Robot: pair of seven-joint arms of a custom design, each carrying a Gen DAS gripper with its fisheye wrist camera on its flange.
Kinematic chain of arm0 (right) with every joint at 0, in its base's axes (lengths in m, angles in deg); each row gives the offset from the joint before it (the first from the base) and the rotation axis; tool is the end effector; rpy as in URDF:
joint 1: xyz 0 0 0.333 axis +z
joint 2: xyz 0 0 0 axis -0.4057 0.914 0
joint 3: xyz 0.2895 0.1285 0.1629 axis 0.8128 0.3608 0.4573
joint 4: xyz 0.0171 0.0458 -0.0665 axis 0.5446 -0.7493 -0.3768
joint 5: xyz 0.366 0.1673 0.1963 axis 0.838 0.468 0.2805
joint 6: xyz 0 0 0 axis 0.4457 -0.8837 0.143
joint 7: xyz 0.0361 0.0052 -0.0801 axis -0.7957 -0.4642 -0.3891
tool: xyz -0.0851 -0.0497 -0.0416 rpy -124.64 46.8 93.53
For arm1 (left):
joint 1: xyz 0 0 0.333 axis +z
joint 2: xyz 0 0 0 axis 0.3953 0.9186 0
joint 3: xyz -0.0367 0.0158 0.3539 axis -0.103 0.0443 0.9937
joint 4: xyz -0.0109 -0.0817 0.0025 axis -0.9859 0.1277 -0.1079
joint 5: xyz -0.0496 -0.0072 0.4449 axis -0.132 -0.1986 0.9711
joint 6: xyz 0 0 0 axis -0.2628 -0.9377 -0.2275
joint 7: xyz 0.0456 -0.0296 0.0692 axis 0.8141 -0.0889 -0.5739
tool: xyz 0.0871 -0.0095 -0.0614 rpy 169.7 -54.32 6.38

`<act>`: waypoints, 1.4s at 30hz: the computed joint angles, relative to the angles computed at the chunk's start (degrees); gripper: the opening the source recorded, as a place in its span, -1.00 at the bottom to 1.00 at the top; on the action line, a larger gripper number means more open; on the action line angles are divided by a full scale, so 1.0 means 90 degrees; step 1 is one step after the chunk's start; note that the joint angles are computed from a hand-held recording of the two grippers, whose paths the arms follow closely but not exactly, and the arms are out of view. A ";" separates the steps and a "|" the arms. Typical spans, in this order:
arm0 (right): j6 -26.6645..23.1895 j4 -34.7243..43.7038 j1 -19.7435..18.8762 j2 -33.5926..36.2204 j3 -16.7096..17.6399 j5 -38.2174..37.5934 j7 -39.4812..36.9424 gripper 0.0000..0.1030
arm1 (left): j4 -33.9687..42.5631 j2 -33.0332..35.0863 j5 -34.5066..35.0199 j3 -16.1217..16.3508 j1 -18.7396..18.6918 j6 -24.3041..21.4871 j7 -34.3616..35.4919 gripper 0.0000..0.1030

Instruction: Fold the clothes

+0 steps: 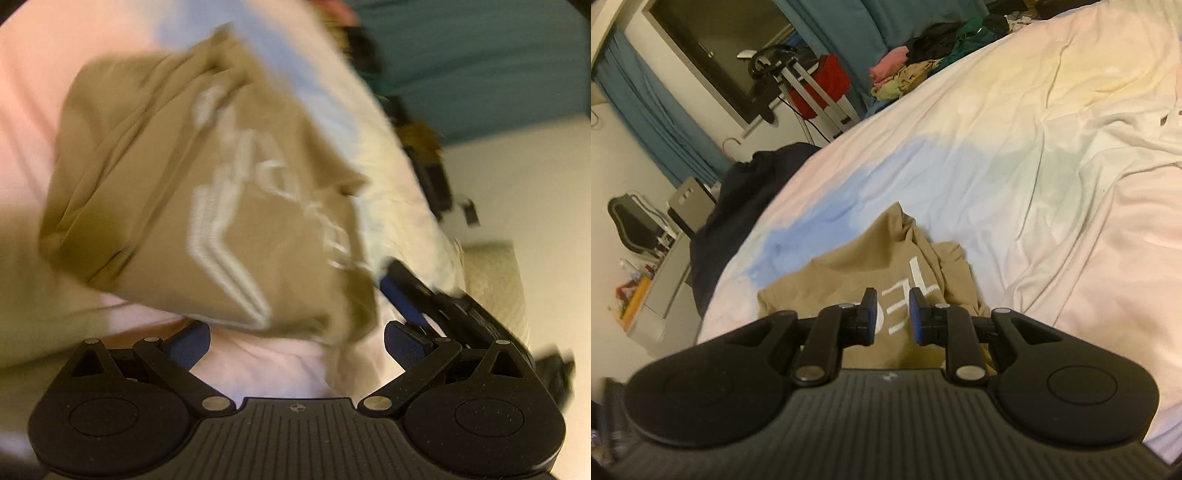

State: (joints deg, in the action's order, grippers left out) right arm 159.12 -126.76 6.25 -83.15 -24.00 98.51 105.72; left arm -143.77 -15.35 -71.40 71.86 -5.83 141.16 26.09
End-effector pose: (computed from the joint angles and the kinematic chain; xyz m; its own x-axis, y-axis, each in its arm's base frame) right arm 0.4563 0.2141 0.5205 0.2677 -0.7720 -0.5765 -0.7726 0.1855 -0.6072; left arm 0.3717 -0.2476 0.4432 0.3697 -0.4749 0.7986 -0.6275 -0.7615 -0.1624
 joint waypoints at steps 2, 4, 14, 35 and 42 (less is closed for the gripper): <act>-0.0011 0.0010 0.0019 0.0000 -0.0022 0.0049 -0.0049 -0.56 | -0.0111 -0.0016 -0.0337 -0.0748 0.0741 0.0285 -0.0213 0.97; -0.0031 0.0012 0.0020 -0.0008 -0.0036 0.0093 -0.0074 -0.56 | -0.0244 -0.0097 -0.0615 -0.1320 0.1277 0.0610 -0.0347 0.97; -0.0860 0.0070 -0.0225 -0.0125 -0.0310 0.0658 0.0086 -0.52 | -0.0482 -0.0500 -0.1307 -0.2365 0.2050 0.0825 -0.0241 0.94; -0.1546 -0.0160 -0.0793 -0.0011 -0.0006 0.0737 0.1692 0.29 | -0.0387 -0.0449 -0.0715 -0.1997 0.1875 0.0238 -0.0467 0.95; -0.1202 -0.0123 -0.0714 0.0136 0.0170 -0.0431 0.1859 -0.32 | -0.0382 -0.0423 -0.0613 -0.1916 0.1810 0.0416 -0.0437 0.95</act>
